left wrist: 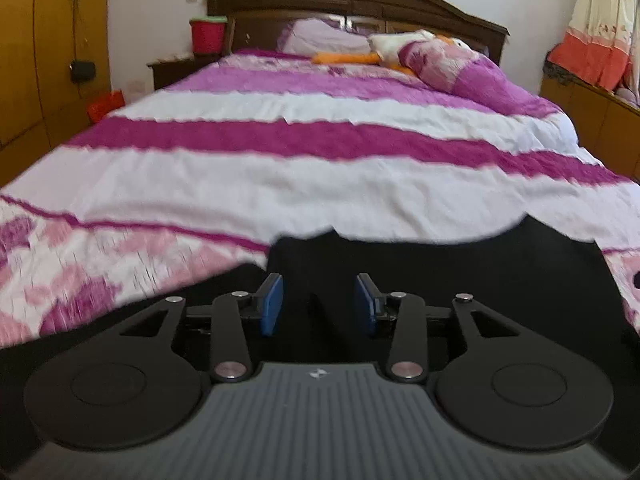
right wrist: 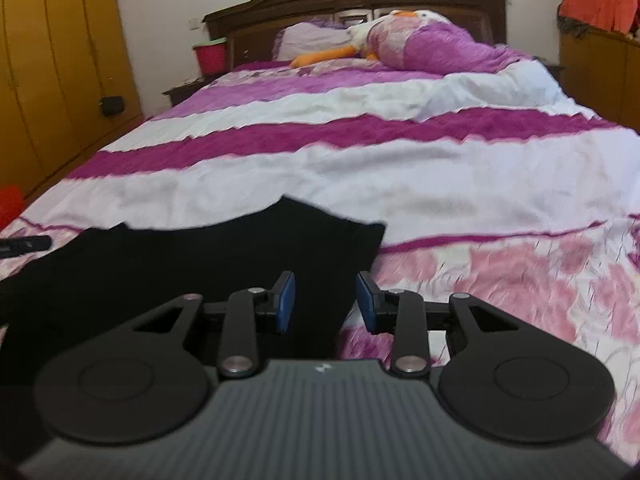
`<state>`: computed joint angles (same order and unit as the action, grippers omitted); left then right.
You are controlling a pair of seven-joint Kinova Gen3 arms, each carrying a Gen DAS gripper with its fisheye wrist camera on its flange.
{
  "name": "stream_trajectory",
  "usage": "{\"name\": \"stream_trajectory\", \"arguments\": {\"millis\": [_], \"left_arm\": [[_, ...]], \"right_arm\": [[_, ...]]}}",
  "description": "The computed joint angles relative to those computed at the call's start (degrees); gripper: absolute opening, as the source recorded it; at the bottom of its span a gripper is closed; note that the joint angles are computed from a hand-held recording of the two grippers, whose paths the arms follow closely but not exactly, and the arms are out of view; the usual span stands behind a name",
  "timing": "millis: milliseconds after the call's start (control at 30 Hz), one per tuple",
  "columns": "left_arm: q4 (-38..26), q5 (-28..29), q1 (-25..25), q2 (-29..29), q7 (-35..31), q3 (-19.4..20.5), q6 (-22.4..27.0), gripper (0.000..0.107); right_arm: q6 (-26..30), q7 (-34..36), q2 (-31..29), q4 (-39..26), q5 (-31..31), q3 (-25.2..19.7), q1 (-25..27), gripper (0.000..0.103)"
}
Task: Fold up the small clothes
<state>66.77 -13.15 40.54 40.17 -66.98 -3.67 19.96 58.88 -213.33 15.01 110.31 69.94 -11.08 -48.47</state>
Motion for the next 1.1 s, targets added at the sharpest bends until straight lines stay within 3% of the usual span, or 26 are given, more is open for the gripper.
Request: {"name": "stream_trajectory", "arguments": {"millis": [167, 333, 433, 633, 800, 900, 1100], "left_arm": [[3.64, 0.14, 1.4, -0.53, 1.16, -0.07, -0.14, 0.046], [1.49, -0.05, 2.26, 2.21, 4.02, -1.03, 3.01, 0.046], [1.68, 0.11, 1.87, 2.89, 5.22, -0.85, 1.96, 0.047], [2.94, -0.87, 3.36, 2.62, 7.32, -2.93, 0.29, 0.048], [7.46, -3.19, 7.43, -0.65, 13.11, -8.65, -0.52, 0.049], [10.16, -6.56, 11.57, -2.74, 19.04, -14.09, 1.8, 0.049], [16.98, -10.6, 14.22, -7.89, 29.4, -18.02, 3.54, 0.052]], "right_arm": [[-1.46, 0.61, 0.46, -0.03, -1.12, -0.85, -0.95, 0.036], [-3.18, 3.54, 2.94, -1.02, -4.61, -0.09, -1.11, 0.033], [-5.42, 1.58, 4.21, -0.02, -5.06, 1.12, -1.55, 0.032], [-4.2, -1.88, 6.05, 0.62, -2.71, 2.42, -3.84, 0.032], [-2.26, -4.7, 5.35, 0.69, -2.61, 2.08, -4.87, 0.033], [-0.3, -5.04, 4.59, -0.13, -3.76, 1.38, -5.66, 0.034], [4.16, -4.96, 3.56, -2.4, -4.37, -0.25, -8.4, 0.036]]}}
